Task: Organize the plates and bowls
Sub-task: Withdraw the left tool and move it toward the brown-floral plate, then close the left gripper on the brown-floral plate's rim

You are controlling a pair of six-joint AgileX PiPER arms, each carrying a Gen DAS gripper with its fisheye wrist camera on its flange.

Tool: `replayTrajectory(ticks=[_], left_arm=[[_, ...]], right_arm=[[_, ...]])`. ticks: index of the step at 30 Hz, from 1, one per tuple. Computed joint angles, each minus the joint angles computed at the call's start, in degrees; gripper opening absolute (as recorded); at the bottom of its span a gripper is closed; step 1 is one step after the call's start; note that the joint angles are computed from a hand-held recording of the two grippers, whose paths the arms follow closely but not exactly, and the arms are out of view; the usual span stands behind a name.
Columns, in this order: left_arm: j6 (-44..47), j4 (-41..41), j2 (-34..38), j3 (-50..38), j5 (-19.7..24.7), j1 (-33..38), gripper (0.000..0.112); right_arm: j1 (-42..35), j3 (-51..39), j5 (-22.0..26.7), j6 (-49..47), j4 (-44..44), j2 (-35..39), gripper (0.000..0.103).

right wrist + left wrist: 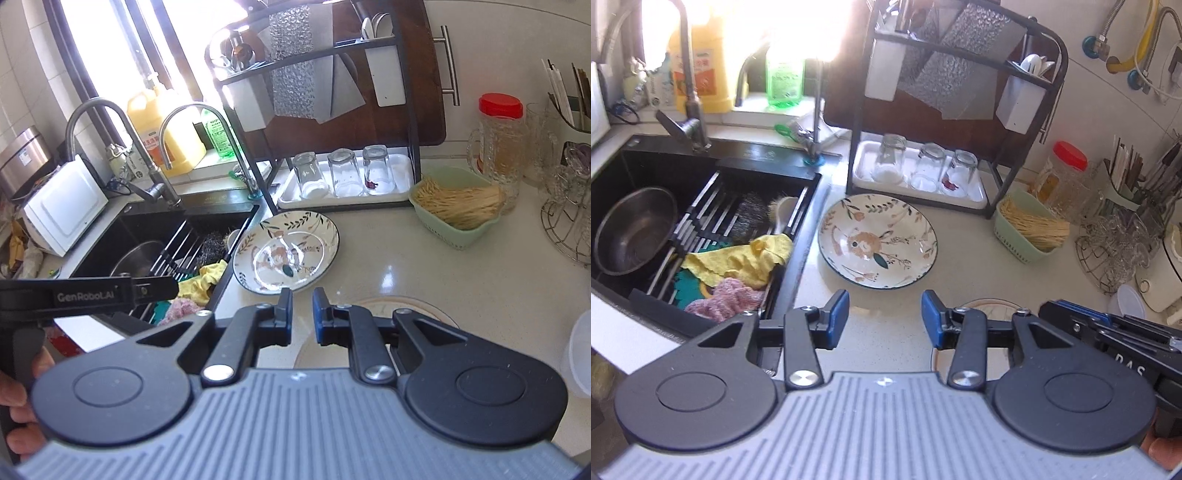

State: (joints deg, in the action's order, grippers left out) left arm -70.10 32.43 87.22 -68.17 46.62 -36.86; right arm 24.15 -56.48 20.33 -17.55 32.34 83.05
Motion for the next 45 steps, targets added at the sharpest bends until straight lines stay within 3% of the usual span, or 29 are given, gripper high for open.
replayTrajectory(ticks=[6, 8, 10, 11, 13, 14, 26, 36, 38, 45], left_arm=[[14.09, -10.24, 4.40, -0.85, -6.48, 8.37, 0.062], [18.49, -13.14, 5.66, -1.21, -8.19, 11.06, 0.070], [21.55, -15.20, 6.56, -1.43, -9.49, 13.32, 0.071], [22.53, -15.80, 6.90, -1.40, -10.22, 14.34, 0.071], [25.49, -17.95, 7.82, -1.73, -11.44, 16.63, 0.071], [26.67, -18.84, 8.38, -2.03, -11.91, 17.58, 0.071], [45.97, -32.91, 19.04, -9.31, -14.28, 27.45, 0.071], [55.91, -41.44, 30.14, -19.72, -11.97, 32.64, 0.070], [55.54, -41.28, 31.43, -20.67, -12.53, 33.17, 0.063], [59.26, -46.44, 36.55, -25.31, -11.27, 35.78, 0.043]], right_arm=[[2.34, -5.60, -0.43, 8.79, -6.90, 6.56, 0.016], [2.65, -7.86, 0.49, 10.94, -8.88, 8.70, 0.016], [2.88, -10.72, 2.20, 12.33, -10.11, 11.15, 0.018], [3.01, -12.03, 2.82, 13.11, -10.76, 12.33, 0.026], [3.50, -13.18, 1.71, 16.14, -12.64, 14.23, 0.063], [3.76, -14.21, 2.12, 18.64, -14.64, 15.37, 0.067], [3.95, -24.02, 3.03, 27.07, -18.27, 25.96, 0.066], [2.52, -37.87, 9.29, 31.53, -19.76, 37.25, 0.066], [2.43, -40.56, 10.31, 31.40, -19.97, 39.32, 0.066], [1.60, -51.11, 15.69, 31.21, -19.52, 46.39, 0.044]])
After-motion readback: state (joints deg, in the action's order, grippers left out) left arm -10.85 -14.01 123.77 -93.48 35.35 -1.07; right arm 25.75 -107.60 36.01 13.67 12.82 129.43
